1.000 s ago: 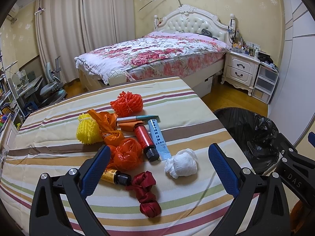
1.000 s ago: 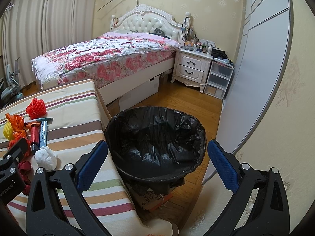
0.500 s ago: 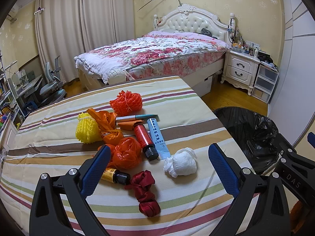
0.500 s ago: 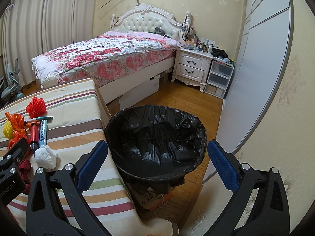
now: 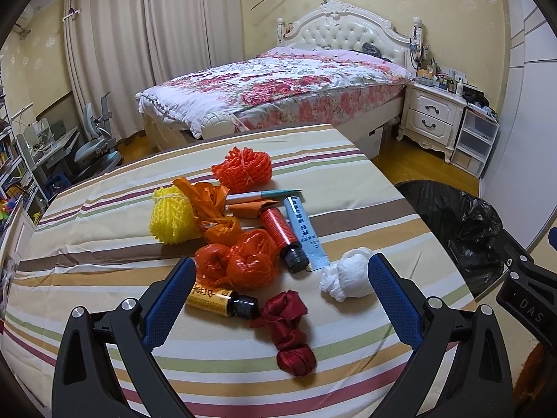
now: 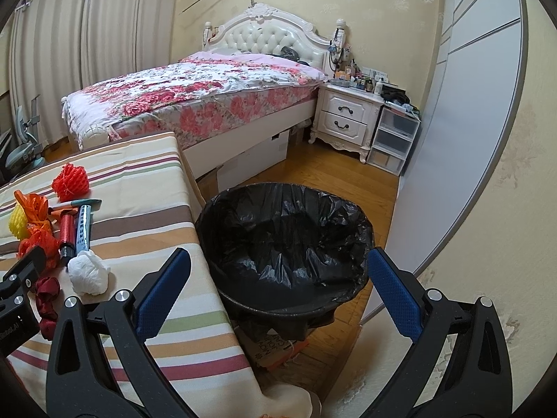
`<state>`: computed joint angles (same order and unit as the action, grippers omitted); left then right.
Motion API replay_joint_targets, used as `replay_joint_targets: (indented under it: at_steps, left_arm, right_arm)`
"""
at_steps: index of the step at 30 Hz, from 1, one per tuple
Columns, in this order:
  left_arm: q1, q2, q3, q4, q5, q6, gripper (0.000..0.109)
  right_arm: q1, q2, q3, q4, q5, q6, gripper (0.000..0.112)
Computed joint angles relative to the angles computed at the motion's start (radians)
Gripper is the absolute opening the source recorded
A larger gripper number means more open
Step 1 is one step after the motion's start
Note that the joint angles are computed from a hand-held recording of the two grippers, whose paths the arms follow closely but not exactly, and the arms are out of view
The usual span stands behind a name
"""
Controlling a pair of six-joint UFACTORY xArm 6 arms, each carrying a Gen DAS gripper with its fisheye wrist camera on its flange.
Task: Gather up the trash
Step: 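Move both grippers toward the pile of items on the striped bed, then grasp the dark red cloth with the left gripper while the right gripper grasps the white tissue ball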
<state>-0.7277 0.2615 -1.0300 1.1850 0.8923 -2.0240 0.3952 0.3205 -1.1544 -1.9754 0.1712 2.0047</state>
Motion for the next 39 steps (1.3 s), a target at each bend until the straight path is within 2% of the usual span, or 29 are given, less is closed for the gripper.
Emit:
replay_joint_targets:
  at_steps: [1, 2, 4, 11, 14, 17, 19, 25, 28, 30, 32, 39]
  left_arm:
    - [0.016, -0.021, 0.029, -0.042, -0.039, 0.034, 0.096]
    - [0.02, -0.038, 0.033, -0.124, -0.041, 0.111, 0.096]
    - [0.02, -0.067, 0.054, -0.179, -0.018, 0.168, 0.096]
    - [0.021, -0.143, 0.18, -0.056, -0.02, -0.011, 0.096]
    - [0.043, -0.163, 0.22, -0.035, -0.077, -0.063, 0.096]
    - [0.044, -0.169, 0.227, -0.027, -0.092, -0.069, 0.095]
    - [0.033, -0.161, 0.221, -0.008, -0.067, -0.065, 0.096]
    - [0.037, -0.138, 0.201, -0.024, -0.076, -0.04, 0.095]
    - [0.027, -0.13, 0.192, -0.033, -0.066, -0.027, 0.092]
    - [0.017, -0.117, 0.176, -0.038, -0.061, -0.014, 0.083]
    - [0.018, -0.105, 0.165, -0.041, -0.081, 0.005, 0.079]
    - [0.006, -0.054, 0.109, -0.064, -0.09, 0.051, 0.079]
  right_arm:
    - [0.003, 0.003, -0.002, 0.013, -0.006, -0.015, 0.099]
    - [0.005, 0.005, -0.003, 0.018, -0.015, -0.022, 0.099]
    - [0.014, 0.009, -0.007, 0.032, -0.027, -0.04, 0.099]
    - [0.063, 0.031, -0.024, 0.061, -0.06, -0.095, 0.099]
    - [0.084, 0.035, -0.026, 0.07, -0.058, -0.122, 0.099]
    - [0.1, 0.03, -0.018, 0.067, -0.032, -0.129, 0.099]
    - [0.099, 0.023, -0.012, 0.064, -0.022, -0.126, 0.099]
    - [0.065, 0.018, -0.011, 0.068, -0.052, -0.113, 0.098]
    - [0.053, 0.027, -0.016, 0.055, -0.064, -0.103, 0.094]
    - [0.045, 0.039, -0.021, 0.083, -0.081, -0.128, 0.083]
    - [0.034, 0.047, -0.026, 0.097, -0.103, -0.136, 0.082]
    - [0.021, 0.048, -0.033, 0.033, -0.11, -0.06, 0.082]
